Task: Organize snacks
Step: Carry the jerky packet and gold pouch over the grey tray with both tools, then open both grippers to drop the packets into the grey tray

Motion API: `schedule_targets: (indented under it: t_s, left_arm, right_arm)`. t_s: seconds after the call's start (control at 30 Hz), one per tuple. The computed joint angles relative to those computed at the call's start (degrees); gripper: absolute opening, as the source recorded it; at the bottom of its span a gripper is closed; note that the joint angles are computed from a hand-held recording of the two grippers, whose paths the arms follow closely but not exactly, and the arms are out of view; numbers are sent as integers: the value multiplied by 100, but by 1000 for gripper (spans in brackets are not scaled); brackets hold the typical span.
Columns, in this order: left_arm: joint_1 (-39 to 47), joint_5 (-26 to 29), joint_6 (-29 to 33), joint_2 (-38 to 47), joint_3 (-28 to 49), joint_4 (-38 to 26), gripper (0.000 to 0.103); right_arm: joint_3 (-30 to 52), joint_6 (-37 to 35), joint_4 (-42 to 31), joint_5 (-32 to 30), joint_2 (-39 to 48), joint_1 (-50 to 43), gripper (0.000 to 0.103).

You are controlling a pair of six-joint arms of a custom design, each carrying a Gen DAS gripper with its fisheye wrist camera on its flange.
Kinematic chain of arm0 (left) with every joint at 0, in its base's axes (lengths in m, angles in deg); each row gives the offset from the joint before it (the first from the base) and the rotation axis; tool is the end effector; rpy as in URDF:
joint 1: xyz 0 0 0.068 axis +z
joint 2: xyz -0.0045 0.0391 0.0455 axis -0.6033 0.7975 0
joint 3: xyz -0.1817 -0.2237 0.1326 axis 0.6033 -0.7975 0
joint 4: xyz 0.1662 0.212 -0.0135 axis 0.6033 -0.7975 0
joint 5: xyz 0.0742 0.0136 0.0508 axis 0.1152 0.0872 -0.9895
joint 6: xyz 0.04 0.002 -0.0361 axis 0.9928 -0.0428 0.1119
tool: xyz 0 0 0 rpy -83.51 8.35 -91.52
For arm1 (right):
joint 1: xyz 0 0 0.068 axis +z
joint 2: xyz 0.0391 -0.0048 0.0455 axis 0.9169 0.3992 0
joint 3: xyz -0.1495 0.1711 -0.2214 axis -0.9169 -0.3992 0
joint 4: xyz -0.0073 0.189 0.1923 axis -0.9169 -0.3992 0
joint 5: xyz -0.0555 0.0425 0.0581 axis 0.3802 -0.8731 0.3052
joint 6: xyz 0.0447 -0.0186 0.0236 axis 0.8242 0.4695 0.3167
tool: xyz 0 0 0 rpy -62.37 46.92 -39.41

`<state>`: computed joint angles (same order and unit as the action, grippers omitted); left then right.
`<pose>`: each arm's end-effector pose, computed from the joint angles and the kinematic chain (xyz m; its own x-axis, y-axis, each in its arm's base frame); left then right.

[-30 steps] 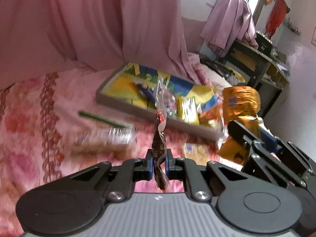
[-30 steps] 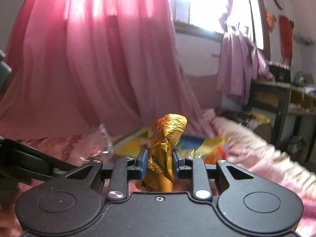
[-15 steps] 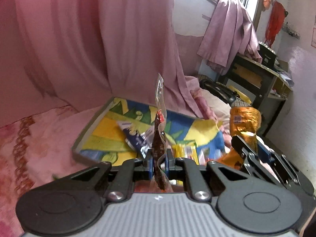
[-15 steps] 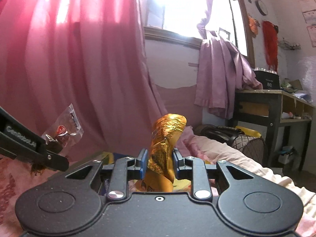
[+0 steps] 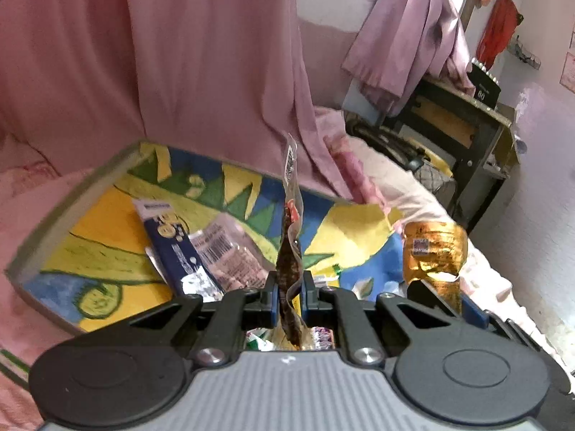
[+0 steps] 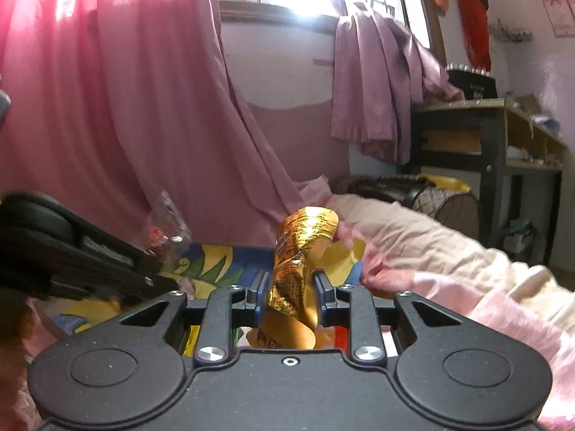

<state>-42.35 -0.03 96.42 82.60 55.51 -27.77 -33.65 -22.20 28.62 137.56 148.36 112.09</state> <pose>0.4073 -0.0600 0.2038 -0.6294 0.1866 -0.7544 0.6169 0.7103 -0.3389 0.2466 0.2051 0.1544 -0.2167 0.1870 -0.9582 0.4820 0.8740 0.0616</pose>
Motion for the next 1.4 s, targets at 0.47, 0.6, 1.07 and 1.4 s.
schedule_targets:
  t_s: [0.47,0.6,1.07,1.4]
  left_arm:
    - [9,-118,30,337,1,89,12]
    - [17,-182,34,322,13,6,12]
    - [47,-543,-44,337,234,-410,22]
    - [102,-395,-61,279,154,-277,59]
  right_arm:
    - [120,-229,-1,-52,271,-18,30]
    - [228,-268,-189,13,324,14,31]
    - [567,-137,-918,116,454,60,38]
    - [606,-147,-973,178,488,64,49]
